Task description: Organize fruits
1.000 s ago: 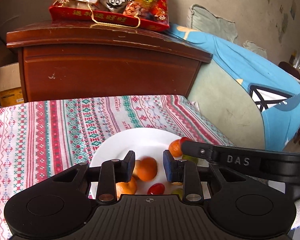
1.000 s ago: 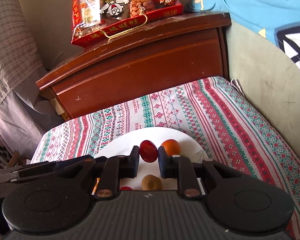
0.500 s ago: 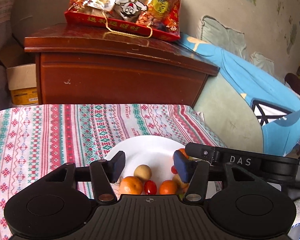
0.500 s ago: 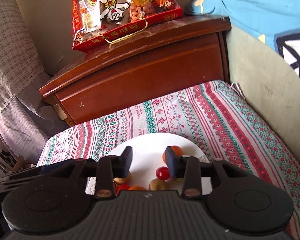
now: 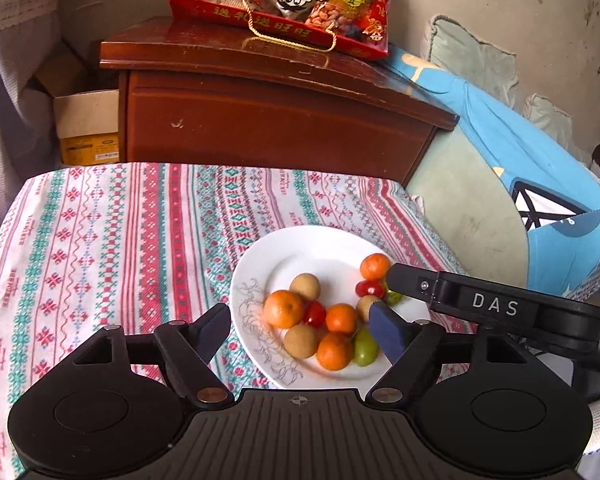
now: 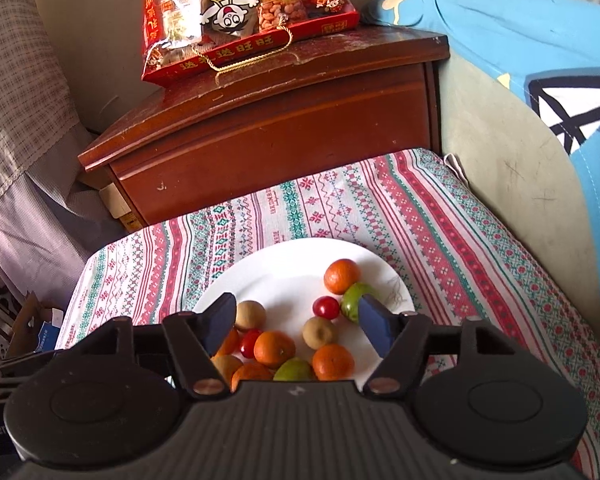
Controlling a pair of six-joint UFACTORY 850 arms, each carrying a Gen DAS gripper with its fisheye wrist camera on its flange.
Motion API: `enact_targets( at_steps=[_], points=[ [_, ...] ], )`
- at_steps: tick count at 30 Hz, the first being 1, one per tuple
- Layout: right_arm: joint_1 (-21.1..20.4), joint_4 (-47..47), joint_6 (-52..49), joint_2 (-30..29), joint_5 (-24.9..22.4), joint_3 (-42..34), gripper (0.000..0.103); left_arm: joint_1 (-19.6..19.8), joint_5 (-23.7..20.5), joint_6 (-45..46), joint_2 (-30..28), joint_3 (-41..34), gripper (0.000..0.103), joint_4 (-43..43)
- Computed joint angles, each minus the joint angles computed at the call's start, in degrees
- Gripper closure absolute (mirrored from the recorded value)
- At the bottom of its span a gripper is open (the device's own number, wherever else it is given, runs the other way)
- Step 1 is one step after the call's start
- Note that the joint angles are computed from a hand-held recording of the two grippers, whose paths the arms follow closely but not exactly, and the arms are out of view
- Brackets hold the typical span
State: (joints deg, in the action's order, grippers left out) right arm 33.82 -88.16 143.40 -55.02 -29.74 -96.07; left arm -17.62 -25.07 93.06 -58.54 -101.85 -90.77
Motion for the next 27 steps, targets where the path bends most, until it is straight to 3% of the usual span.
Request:
enact_targets(
  at_steps=[6, 15, 27],
  points=[
    [1.16, 7.21, -5.2, 1.04, -1.48, 0.42, 0.027, -0.21, 2.8, -3.53, 1.45, 1.81, 0.021, 2.78],
    [2.17, 18.96, -14.9, 0.8, -3.74, -0.6, 0.024, -1.12, 7.17, -18.28, 1.29, 0.99, 0.02, 17.44],
    [1.86, 23.75, -18.88, -0.3, -3.63, -1.82, 0.021, -1.77, 9.68, -29.95, 0.36, -0.58, 0.014, 28.77]
  ],
)
